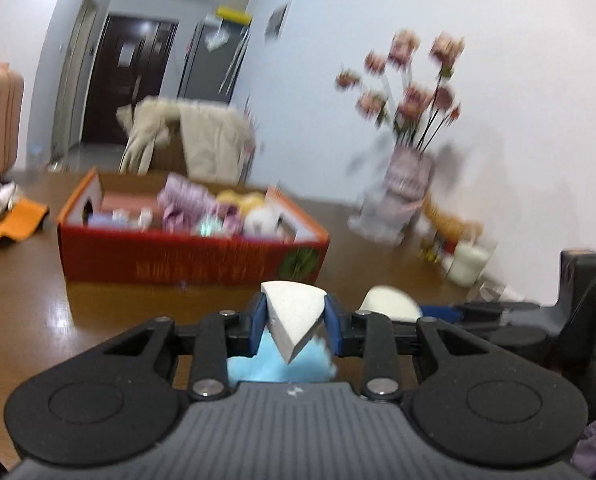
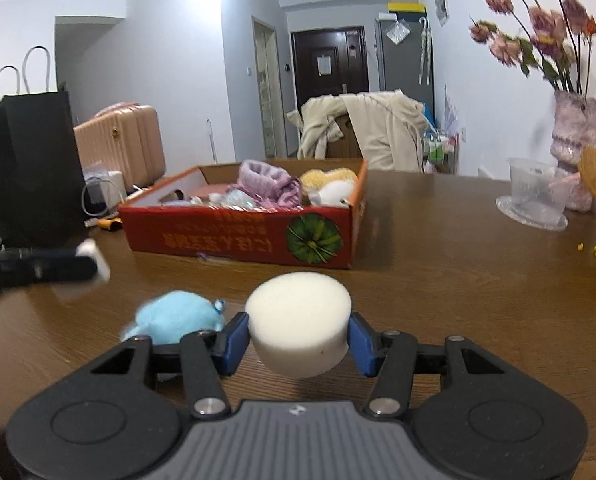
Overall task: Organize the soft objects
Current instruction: 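Carry the wedge and foam cylinder into the box and open both tools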
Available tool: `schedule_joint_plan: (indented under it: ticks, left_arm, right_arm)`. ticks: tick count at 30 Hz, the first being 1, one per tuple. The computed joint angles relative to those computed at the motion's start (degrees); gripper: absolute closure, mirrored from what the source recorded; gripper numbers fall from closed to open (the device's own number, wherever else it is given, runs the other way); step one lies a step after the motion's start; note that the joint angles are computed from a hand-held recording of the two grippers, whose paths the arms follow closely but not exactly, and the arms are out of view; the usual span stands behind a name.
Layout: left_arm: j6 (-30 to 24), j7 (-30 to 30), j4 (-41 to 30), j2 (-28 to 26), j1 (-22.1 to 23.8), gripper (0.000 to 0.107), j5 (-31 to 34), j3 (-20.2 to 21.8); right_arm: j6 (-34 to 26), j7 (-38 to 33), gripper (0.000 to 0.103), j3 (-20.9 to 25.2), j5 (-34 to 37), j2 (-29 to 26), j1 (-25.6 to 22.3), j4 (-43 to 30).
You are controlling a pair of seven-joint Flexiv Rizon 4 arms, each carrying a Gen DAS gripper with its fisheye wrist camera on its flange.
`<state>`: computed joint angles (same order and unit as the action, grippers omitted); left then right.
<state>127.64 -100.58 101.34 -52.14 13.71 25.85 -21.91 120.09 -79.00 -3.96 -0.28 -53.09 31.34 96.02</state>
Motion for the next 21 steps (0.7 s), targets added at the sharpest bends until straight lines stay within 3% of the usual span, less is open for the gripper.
schedule_joint_plan:
  ticks: [8,12,15,19,21]
  left_arm:
    - [2.39,-2.44,1.22,0.33,1.26,0.075,-0.21,1.25]
    - [0.86,-2.59,-2.15,-0.47,1.82,0.075,0.02,1.36]
    - [-4.27,-1.11,-7.81,-1.49,2.19,0.075,-0.33,0.52]
    - [-13.02,4.16,-17.07,-5.04,3.24,0.075,-1.03,-3.16]
    - [-17.36,7.21,-22.55,-7.45,2.69,0.075,-2.78,-4.08]
  right_arm:
    - [0.51,-3.47,0.051,-2.72,3.7,2.53,4.98,1.47]
    - [-2.28,-3.41,0.051,-1.84,1.99,2.44,3.79,-1.04]
    - [-3.7,-1.34,0.051,2.79,-3.65,1.51,-1.3,-5.26]
    - [-8.4,0.08,0.051,0.49,-7.14,-1.93,-1.47,-14.33]
    - [-12.79,1.35,0.051,1.91,-10.73,-5.09,-3.45,-21.36]
